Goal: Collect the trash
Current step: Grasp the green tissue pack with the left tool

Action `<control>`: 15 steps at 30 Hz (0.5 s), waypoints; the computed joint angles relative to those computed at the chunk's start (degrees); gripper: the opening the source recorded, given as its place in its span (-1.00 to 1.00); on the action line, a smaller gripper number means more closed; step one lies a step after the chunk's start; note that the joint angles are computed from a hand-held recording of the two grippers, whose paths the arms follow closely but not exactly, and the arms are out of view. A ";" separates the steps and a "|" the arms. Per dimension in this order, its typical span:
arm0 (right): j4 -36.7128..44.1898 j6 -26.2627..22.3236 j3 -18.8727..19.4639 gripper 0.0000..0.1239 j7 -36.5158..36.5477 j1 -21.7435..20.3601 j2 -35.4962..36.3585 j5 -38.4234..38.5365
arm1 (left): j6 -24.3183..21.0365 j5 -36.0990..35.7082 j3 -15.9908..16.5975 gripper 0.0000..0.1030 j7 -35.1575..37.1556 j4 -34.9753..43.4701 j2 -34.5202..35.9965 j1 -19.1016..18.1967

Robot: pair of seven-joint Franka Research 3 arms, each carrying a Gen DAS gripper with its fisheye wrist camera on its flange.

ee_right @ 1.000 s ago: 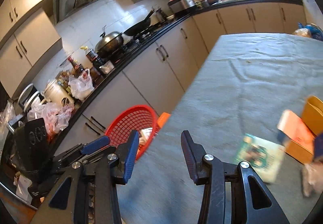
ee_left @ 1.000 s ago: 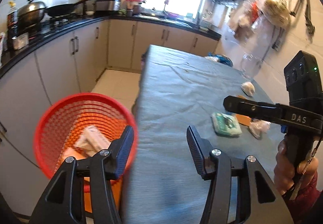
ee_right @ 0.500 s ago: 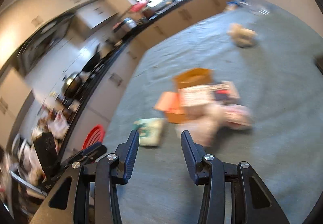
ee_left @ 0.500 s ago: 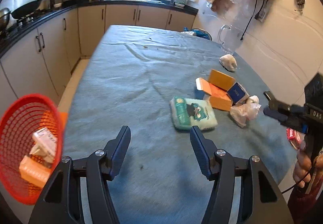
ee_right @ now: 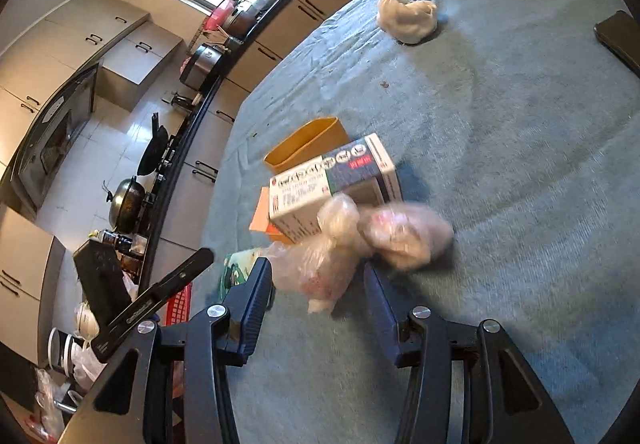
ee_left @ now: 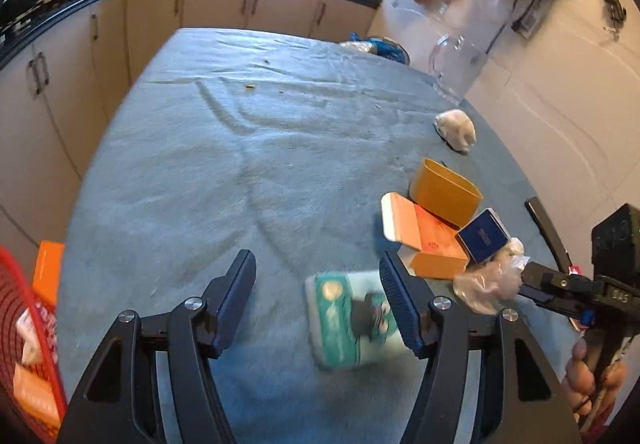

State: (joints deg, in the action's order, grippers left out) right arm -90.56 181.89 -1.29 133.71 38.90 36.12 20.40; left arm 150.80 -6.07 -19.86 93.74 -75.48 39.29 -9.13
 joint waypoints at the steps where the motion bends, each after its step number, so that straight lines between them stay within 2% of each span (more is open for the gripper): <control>1: 0.40 -0.94 -2.17 -0.14 0.97 1.54 0.03 -0.25 | -0.96 0.28 0.05 0.22 0.12 1.53 0.97 -0.34; 5: 0.68 -1.46 -3.59 0.00 2.33 2.32 -0.04 -1.29 | -5.42 -0.43 -1.28 0.22 3.02 4.85 3.24 -0.27; 7: 0.78 -1.86 -3.82 0.02 3.00 2.27 -0.03 -1.80 | -6.05 0.00 -0.83 0.22 4.31 3.81 2.53 -0.74; 10: 0.31 -2.73 -6.02 0.02 4.65 3.63 -0.48 -3.09 | -5.44 0.32 -1.27 0.22 7.93 -1.17 -0.57 -0.64; 13: -0.80 -2.37 -6.00 0.02 5.43 3.46 -1.27 -4.03 | -3.74 0.46 -1.73 0.25 11.38 -7.19 -4.27 -0.55; 15: -1.89 -2.19 -6.32 0.02 5.73 3.68 -1.95 -4.65 | -3.30 -1.00 -3.17 0.26 14.35 -11.37 -6.90 0.49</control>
State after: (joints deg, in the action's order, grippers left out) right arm -92.45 179.70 -7.62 139.45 42.59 34.17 15.75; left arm 147.49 -7.07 -23.03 108.09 -86.86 32.39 -8.64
